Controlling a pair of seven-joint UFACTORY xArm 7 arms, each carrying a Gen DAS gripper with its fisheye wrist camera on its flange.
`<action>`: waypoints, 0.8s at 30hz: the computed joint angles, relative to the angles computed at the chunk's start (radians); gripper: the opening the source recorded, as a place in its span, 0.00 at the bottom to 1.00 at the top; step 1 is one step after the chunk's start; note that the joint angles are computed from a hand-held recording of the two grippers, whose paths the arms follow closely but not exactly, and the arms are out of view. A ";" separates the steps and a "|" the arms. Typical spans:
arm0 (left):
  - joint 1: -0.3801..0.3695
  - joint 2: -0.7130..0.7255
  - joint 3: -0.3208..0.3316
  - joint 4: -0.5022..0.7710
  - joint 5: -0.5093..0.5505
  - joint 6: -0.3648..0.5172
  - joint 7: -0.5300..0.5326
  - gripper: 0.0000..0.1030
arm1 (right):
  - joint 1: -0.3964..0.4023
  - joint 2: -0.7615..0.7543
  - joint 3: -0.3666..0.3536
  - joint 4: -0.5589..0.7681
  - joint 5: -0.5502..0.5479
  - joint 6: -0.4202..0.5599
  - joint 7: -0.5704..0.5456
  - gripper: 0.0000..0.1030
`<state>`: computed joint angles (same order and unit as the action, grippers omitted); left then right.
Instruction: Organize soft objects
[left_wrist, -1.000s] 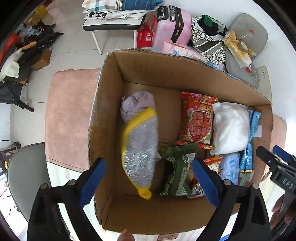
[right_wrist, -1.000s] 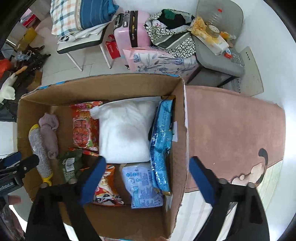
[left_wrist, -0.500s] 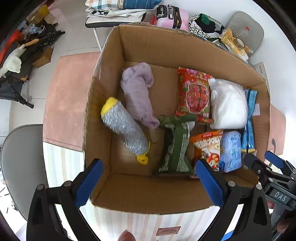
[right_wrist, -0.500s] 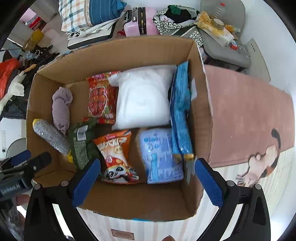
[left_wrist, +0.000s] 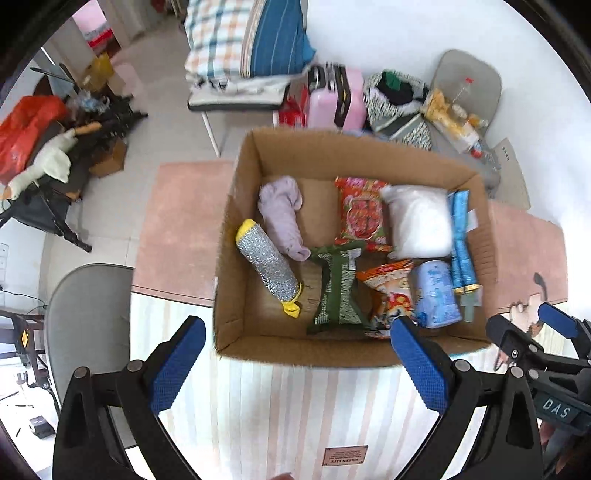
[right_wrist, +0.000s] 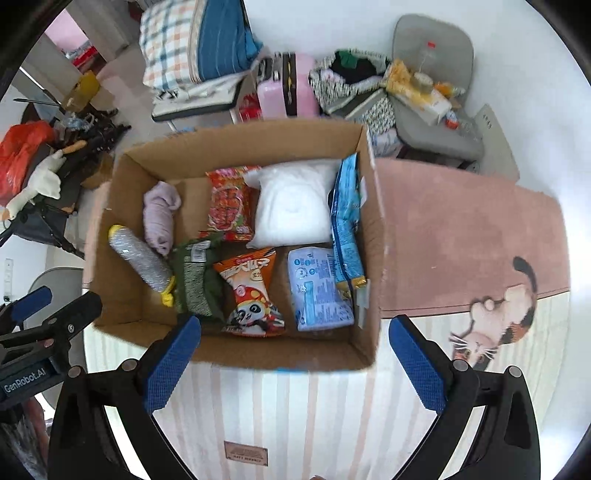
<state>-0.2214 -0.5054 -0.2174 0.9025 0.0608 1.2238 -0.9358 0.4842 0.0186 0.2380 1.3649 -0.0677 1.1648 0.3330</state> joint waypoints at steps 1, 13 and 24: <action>-0.002 -0.015 -0.011 0.009 0.007 0.014 -0.010 1.00 | 0.001 -0.034 0.001 -0.012 0.004 0.000 -0.001 1.00; -0.028 -0.135 -0.162 0.220 0.070 0.242 -0.136 1.00 | -0.025 -0.377 0.019 -0.069 0.097 0.110 -0.057 1.00; -0.016 -0.132 -0.308 0.453 0.112 0.444 -0.213 1.00 | -0.080 -0.623 0.037 -0.047 0.140 0.224 -0.092 1.00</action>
